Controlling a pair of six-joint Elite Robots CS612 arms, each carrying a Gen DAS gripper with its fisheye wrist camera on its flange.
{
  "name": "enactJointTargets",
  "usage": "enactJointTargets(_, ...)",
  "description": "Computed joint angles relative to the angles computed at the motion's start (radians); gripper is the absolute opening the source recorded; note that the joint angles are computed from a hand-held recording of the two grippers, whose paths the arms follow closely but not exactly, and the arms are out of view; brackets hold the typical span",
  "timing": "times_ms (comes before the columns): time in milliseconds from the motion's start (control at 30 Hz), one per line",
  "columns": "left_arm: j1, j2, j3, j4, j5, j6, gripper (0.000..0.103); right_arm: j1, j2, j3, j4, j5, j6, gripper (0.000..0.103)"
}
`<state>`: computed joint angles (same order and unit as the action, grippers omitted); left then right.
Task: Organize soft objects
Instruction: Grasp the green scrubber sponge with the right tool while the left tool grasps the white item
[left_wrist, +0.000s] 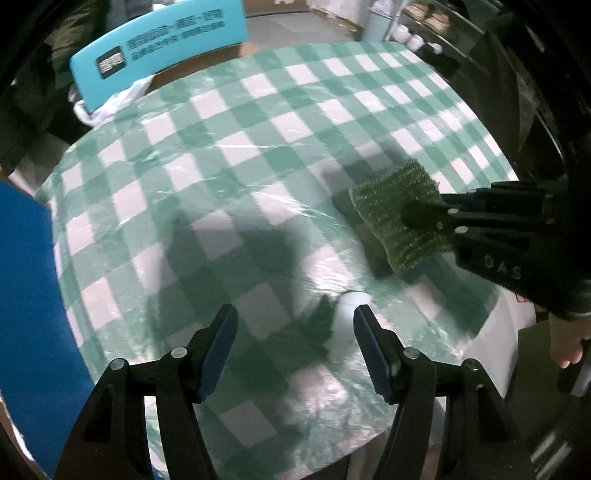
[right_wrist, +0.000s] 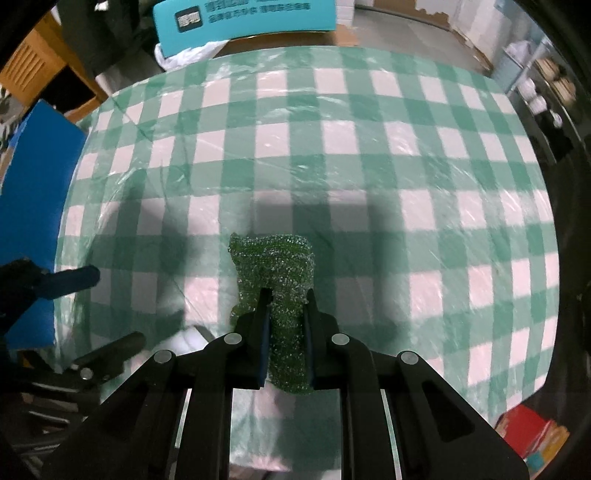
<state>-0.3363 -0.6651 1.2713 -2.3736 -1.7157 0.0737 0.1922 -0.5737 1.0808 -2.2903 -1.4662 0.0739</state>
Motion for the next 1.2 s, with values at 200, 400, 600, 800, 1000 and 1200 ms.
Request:
enactJointTargets(200, -0.010, 0.008, -0.004, 0.024, -0.029, 0.007, 0.067, -0.007, -0.022, 0.034, -0.029, 0.015, 0.021, 0.013)
enactJointTargets(400, -0.021, 0.013, 0.003, 0.018, -0.014, 0.023, 0.066, -0.006, -0.031, 0.052, -0.043, 0.020, 0.030, 0.013)
enactJointTargets(600, -0.024, 0.018, 0.005, 0.020, -0.021, 0.029, 0.052, -0.009, -0.041, 0.065, -0.048, 0.025, 0.027, 0.013)
enactJointTargets(800, -0.026, 0.024, 0.002, 0.029, -0.024, 0.037, 0.028, -0.009, -0.039, 0.059, -0.039, 0.027, 0.026, 0.013)
enactJointTargets(1000, -0.025, 0.023, 0.008, 0.005, -0.030, 0.035, 0.019, -0.009, -0.038, 0.057, -0.037, 0.024, 0.026, 0.013)
enactJointTargets(1200, -0.023, 0.014, 0.021, -0.015, -0.023, 0.039, 0.017, -0.009, -0.038, 0.057, -0.039, 0.026, 0.027, 0.013)
